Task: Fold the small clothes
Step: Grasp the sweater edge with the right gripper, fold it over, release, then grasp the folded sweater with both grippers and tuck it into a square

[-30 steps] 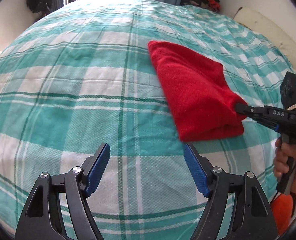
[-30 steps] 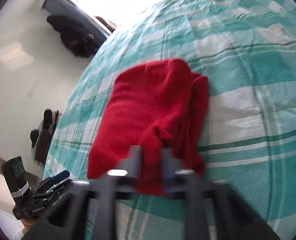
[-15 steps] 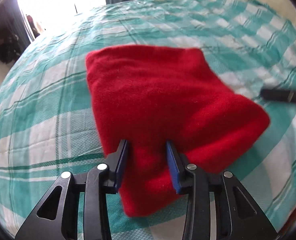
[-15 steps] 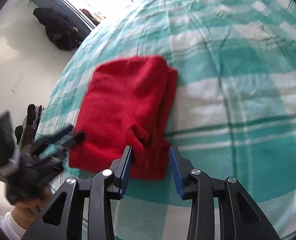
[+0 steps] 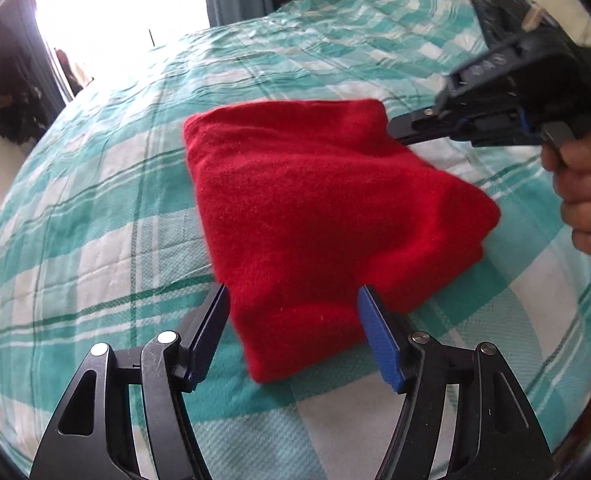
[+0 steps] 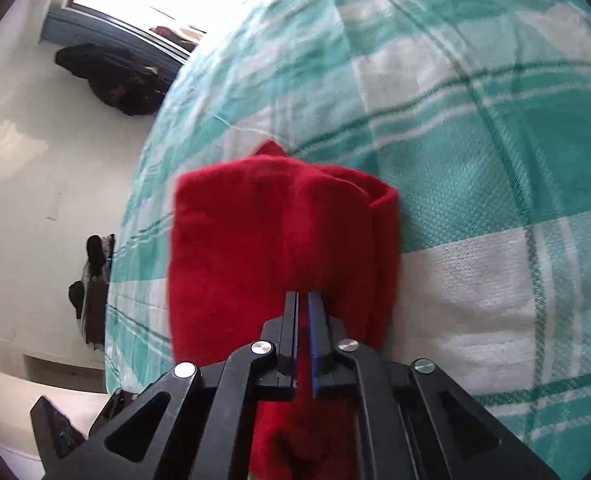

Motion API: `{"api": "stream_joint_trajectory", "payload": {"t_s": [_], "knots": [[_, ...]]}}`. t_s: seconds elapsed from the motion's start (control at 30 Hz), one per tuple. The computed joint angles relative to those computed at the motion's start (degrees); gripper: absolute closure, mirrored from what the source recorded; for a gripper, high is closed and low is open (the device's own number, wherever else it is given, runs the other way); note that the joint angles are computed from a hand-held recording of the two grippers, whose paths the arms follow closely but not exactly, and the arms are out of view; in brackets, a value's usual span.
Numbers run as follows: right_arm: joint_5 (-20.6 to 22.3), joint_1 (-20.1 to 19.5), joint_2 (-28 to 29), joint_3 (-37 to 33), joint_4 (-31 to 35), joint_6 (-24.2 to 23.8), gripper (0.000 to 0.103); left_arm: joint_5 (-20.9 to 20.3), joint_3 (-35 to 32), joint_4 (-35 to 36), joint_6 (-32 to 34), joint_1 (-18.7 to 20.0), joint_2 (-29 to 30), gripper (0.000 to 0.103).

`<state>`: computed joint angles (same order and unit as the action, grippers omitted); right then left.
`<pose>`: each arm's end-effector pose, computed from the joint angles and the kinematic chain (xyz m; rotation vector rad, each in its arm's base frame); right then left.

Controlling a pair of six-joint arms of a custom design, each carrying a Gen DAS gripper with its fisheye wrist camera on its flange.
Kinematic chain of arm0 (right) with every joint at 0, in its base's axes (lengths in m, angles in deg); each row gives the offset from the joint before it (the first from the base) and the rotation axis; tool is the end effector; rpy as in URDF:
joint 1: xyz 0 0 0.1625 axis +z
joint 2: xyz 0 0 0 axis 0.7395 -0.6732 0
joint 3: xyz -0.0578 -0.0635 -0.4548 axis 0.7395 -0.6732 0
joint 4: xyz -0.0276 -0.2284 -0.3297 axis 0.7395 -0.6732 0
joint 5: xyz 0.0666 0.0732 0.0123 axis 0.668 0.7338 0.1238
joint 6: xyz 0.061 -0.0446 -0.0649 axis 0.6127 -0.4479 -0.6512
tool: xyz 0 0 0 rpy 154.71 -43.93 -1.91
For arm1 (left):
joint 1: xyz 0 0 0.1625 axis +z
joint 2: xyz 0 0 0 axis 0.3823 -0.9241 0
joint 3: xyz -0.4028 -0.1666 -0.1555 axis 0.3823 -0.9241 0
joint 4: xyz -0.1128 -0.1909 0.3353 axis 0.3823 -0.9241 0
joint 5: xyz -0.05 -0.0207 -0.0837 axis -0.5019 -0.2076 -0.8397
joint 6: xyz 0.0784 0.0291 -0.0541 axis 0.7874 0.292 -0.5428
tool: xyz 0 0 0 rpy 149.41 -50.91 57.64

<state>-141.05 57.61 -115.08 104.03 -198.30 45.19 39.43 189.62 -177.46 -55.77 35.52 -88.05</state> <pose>0.3103 -0.6949 0.0924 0.0375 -2.9983 0.6346 -0.1397 -0.5987 0.3131 0.7890 2.3039 -0.5479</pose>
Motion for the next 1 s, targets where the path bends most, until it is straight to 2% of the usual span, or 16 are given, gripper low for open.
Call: {"api": "stream_joint_trajectory", "payload": {"t_s": [0.03,0.07,0.13,0.17,0.2,0.23,0.27,0.3,0.4,0.43,0.47,0.5,0.53,0.63,0.73,1.0], "knots": [[1.44,0.70,-1.61,2.18,-2.34,-2.38,0.095,-1.72,0.21,0.18,-1.84,0.27,-1.24,0.022],[3.61,1.23,-3.08,4.38,-4.20,-4.17,0.095,-2.41,0.47,0.14,-3.62,0.53,-1.99,0.019],[8.24,1.47,-4.70,7.75,-5.95,-5.64,0.095,-2.21,0.14,2.54,-7.17,1.28,-1.99,0.018],[8.39,1.49,-4.77,8.86,-5.87,-5.51,0.095,-0.75,-0.24,5.04,-9.22,1.54,-1.58,0.019],[6.14,1.52,-4.35,9.33,-4.66,-5.28,0.094,0.49,-0.69,7.81,-11.26,1.74,-1.39,0.026],[1.49,1.65,-3.59,9.03,-1.58,-4.69,0.094,0.88,-0.98,10.59,-13.33,1.81,-1.84,0.032],[-2.82,1.55,-2.91,9.32,0.51,-3.93,0.100,0.59,-0.72,12.02,-14.32,1.71,-2.90,0.032],[-4.72,1.53,-3.03,10.41,0.21,-3.37,0.102,0.80,0.15,11.83,-14.09,1.35,-4.26,0.031],[-6.01,3.09,-5.96,16.38,-8.34,-3.40,0.098,4.50,2.66,10.14,-11.66,0.12,-7.56,0.020],[-7.49,4.03,-6.86,17.86,-10.49,-4.23,0.086,6.27,2.97,10.53,-11.53,-0.19,-8.12,0.020],[-9.23,4.90,-7.66,19.22,-12.49,-5.00,0.067,8.36,2.97,12.05,-12.19,-0.54,-8.42,0.020],[-10.86,5.76,-8.45,20.76,-14.71,-5.44,0.054,9.99,1.96,13.37,-12.60,-0.34,-7.73,0.020],[-12.49,6.58,-9.07,22.45,-17.58,-5.77,0.034,11.71,1.55,15.19,-13.80,-0.49,-7.68,0.020],[-16.03,8.74,-10.15,25.62,-22.12,-6.49,0.031,14.94,1.37,17.86,-16.88,-1.15,-7.89,0.020],[-17.72,10.14,-10.46,28.18,-23.94,-4.91,0.031,15.34,1.22,20.21,-19.63,-1.40,-8.51,0.020],[-16.27,10.61,-9.68,31.75,-25.03,-0.30,0.031,15.72,1.89,21.64,-18.96,-1.89,-10.41,0.020]]}}
